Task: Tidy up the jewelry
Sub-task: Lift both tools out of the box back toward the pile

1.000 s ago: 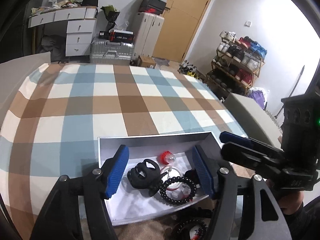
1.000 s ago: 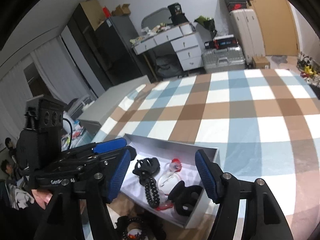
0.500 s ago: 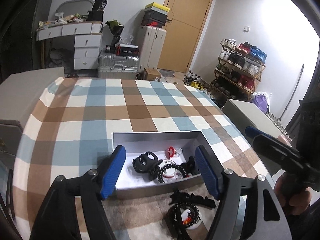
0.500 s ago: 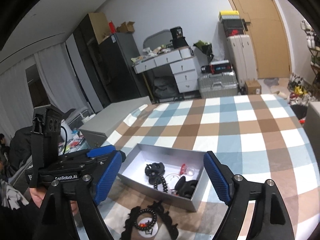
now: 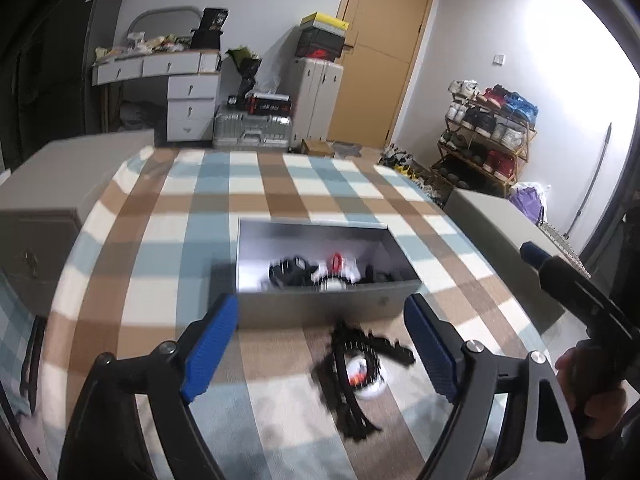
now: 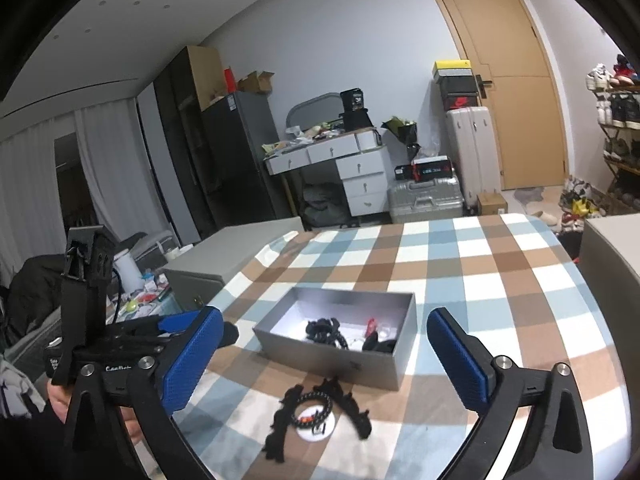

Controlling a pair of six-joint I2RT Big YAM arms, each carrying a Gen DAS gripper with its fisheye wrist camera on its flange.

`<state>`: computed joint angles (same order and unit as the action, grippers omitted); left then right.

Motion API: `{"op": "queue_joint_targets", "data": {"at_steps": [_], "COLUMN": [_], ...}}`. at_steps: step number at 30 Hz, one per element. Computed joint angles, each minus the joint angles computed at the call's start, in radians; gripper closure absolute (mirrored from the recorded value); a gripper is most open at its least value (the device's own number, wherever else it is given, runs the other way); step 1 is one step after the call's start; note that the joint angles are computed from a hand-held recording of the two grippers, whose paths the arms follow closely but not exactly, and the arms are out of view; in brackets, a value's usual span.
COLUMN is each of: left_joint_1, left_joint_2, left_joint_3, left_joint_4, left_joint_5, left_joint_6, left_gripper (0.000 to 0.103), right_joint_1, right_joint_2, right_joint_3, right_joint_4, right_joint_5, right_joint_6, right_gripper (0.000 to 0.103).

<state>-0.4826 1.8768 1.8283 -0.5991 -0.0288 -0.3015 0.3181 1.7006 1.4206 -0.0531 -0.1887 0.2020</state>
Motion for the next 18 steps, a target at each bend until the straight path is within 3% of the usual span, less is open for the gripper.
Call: {"op": "queue_joint_targets", "data": {"at_steps": [5, 12, 14, 18], "left_joint_1": [-0.016, -0.051, -0.06, -0.073], "left_joint_2": [-0.004, 0.054, 0.062, 0.057], "left_joint_3": [-0.032, 0.024, 0.029, 0.009], "left_joint_4": [-0.046, -0.179, -0.197, -0.165], "left_joint_5": [-0.008, -0.027, -0.047, -0.098], "left_joint_6": [-0.04, 0.011, 0.027, 0.04], "left_gripper": [0.014, 0.009, 0.009, 0.009], "right_joint_1": [0.008, 0.005, -0.005, -0.019], "right_joint_2": [-0.03, -0.05, -0.049, -0.048], "right_joint_3": [-0.061, -0.128, -0.138, -0.161], "right_joint_4": [0.023, 0.022, 0.018, 0.02], "right_joint_5": [0.024, 0.074, 0.059, 0.05], "right_joint_6": [-0.003, -0.01, 0.014, 0.043], "right_gripper": [0.0, 0.0, 0.0, 0.0]}}
